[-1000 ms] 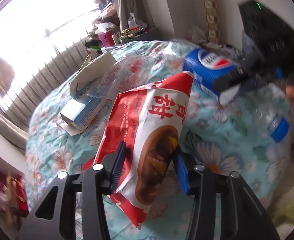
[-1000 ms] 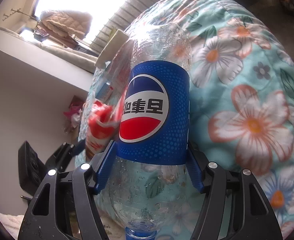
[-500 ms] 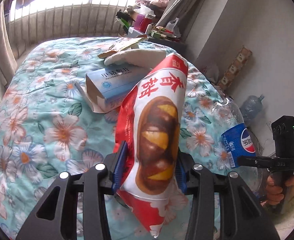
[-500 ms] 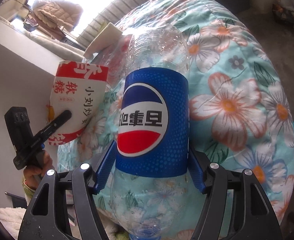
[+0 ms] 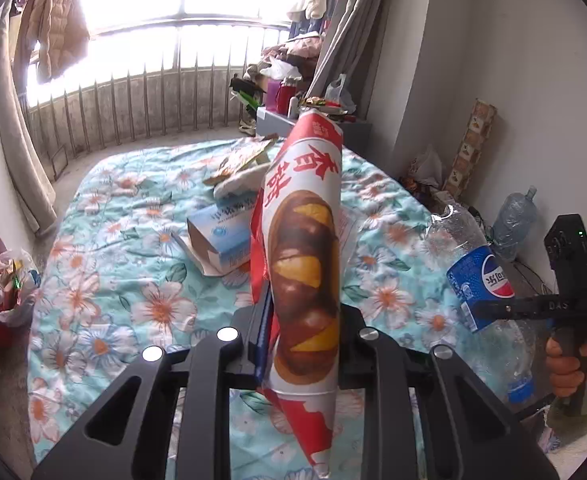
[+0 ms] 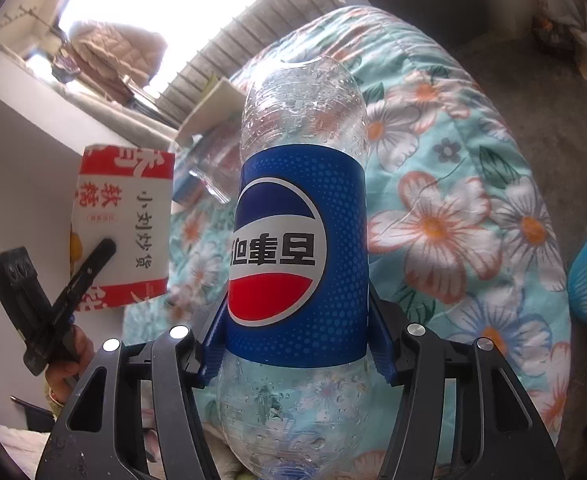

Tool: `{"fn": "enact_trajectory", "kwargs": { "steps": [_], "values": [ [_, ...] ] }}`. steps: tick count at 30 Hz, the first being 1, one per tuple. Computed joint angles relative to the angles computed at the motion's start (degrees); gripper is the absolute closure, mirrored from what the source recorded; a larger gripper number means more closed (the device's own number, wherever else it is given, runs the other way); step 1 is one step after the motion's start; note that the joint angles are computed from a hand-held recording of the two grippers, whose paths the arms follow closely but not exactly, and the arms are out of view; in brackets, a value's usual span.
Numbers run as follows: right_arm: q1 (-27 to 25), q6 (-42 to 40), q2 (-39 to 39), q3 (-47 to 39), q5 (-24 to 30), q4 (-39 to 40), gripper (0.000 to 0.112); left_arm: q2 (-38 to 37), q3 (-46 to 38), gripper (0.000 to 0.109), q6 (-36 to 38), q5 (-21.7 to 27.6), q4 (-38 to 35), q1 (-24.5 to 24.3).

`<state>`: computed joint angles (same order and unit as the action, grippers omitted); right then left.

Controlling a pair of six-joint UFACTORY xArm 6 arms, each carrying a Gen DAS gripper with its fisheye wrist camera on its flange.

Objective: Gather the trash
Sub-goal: 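Carry the snack bag and Pepsi bottle in both tools to the wastebasket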

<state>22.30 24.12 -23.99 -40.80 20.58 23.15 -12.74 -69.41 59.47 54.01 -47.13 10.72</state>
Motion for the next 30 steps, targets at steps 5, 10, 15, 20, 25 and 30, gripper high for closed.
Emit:
{"fn": "enact_trajectory", "kwargs": {
  "steps": [5,10,15,20,25,30],
  "values": [
    [-0.72,-5.47,-5.23,4.07,-4.0,7.34,0.057,-0.42,-3.39,0.086,-0.63,7.24,-3.47,1.51],
    [-6.85,5.56,-16.62,11.51,-6.29,-3.61,0.057,1.87,-8.53,0.086,-2.1,13.11,-5.64,-2.73],
    [-18.88,19.49,-33.76,20.02,0.1,-16.81,0.057,6.66,-15.35,0.086,-3.91,15.09,-4.09,-13.07],
    [-30.95,24.16,-49.15,27.9,10.58,-17.04,0.057,18.68,-28.77,0.083,-11.35,20.34,2.82,-27.44],
    [-42.8,17.08,-53.6,33.65,15.28,-5.69,0.056,35.11,-45.67,0.081,-20.39,27.92,10.87,-40.48],
    [-46.66,9.62,-48.1,39.64,12.41,7.77,0.056,52.98,-62.44,0.08,-28.25,32.37,23.83,-52.59]
  ]
}}
